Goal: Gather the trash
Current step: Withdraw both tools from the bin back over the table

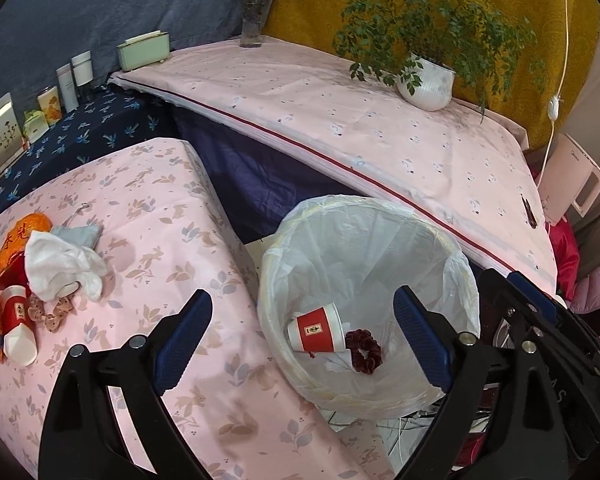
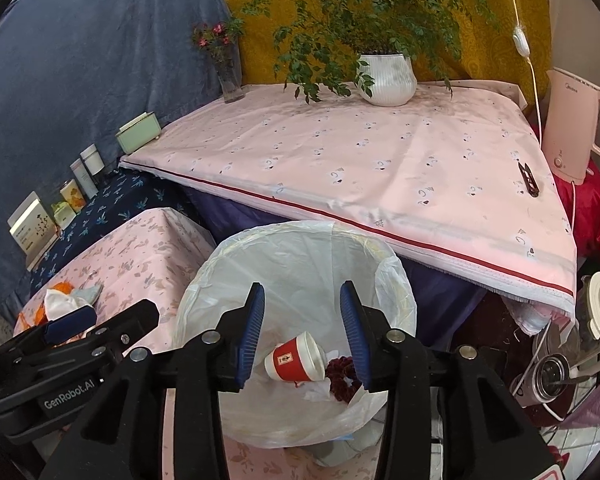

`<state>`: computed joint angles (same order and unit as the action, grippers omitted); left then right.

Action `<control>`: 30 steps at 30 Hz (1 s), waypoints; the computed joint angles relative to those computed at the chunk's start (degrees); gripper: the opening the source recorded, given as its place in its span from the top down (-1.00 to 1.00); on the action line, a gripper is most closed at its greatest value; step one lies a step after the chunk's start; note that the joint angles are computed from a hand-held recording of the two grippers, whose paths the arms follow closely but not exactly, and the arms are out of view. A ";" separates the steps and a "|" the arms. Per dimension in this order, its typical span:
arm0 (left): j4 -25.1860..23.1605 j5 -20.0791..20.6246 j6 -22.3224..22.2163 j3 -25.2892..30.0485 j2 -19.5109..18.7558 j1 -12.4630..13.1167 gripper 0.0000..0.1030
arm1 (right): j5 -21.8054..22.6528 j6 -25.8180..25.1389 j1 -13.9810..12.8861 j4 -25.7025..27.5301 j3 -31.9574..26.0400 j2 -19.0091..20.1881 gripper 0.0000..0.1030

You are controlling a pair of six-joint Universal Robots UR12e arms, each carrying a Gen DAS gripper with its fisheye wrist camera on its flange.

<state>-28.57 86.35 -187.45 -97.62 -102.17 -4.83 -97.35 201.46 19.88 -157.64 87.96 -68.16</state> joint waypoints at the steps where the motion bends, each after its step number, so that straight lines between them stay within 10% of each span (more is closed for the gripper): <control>1: 0.12 0.20 -0.24 -0.18 0.19 0.16 -0.70 | 0.04 -0.17 0.13 -0.02 -0.06 -0.01 0.21; 30: 2.80 3.01 -7.27 -7.95 6.92 7.58 -0.70 | 0.79 -4.62 5.61 0.59 -4.11 1.62 -0.01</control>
<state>-25.77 89.35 -194.71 -105.58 -95.25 2.75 -96.56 196.84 25.49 -157.05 83.86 -66.53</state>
